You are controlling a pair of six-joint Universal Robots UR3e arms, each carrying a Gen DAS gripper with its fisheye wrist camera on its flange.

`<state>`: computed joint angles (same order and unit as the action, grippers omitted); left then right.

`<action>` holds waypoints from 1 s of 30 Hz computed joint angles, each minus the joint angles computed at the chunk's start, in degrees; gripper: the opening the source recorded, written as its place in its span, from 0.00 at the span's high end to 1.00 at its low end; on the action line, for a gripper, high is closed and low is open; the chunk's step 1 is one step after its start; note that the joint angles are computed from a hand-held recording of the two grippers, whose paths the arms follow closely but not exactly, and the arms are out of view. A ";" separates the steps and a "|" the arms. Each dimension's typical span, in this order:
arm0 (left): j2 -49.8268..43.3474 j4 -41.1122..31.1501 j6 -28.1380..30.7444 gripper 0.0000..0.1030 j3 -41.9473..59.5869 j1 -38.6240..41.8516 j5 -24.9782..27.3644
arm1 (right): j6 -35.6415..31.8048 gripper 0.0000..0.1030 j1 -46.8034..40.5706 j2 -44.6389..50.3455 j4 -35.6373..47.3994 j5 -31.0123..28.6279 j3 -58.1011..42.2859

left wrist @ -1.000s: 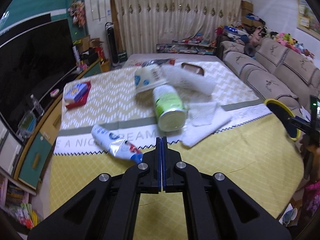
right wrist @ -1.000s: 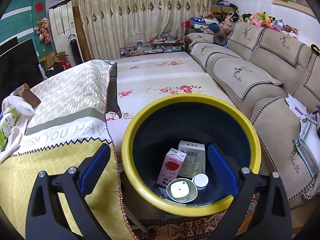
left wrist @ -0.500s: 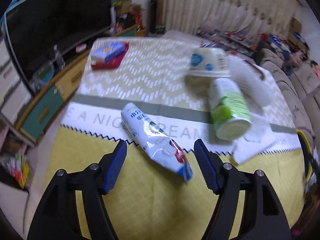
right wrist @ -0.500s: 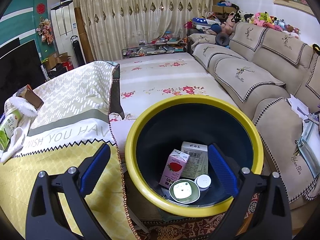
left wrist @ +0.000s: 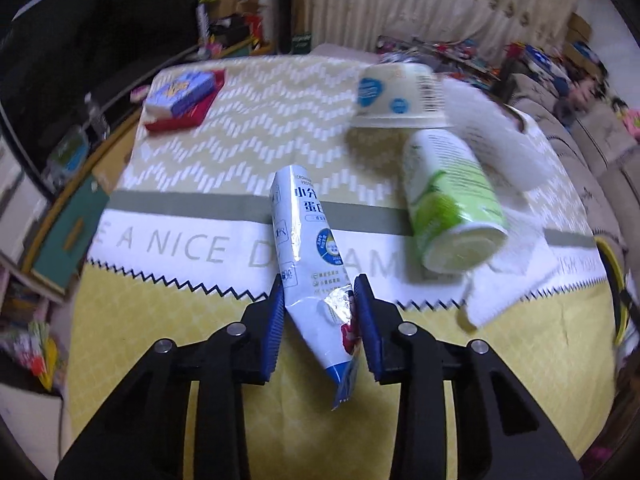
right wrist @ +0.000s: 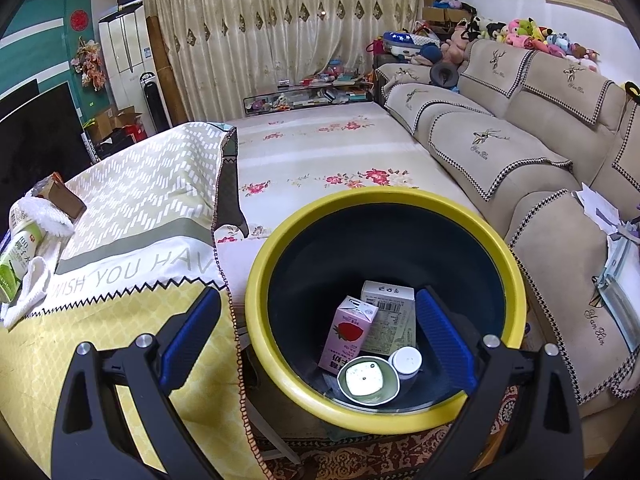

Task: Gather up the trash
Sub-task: 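Carry the toothpaste tube with the left gripper into the bin and release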

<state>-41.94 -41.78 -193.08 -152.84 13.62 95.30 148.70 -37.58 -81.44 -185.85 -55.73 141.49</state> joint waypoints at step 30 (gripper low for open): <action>-85.96 6.81 -2.52 0.67 86.78 -51.92 -0.90 | -16.49 0.10 -33.24 -25.40 29.79 17.65 4.61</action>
<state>-127.89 -34.97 -195.60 -66.06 -38.30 94.40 132.21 -70.83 -106.84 -156.05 -38.08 146.09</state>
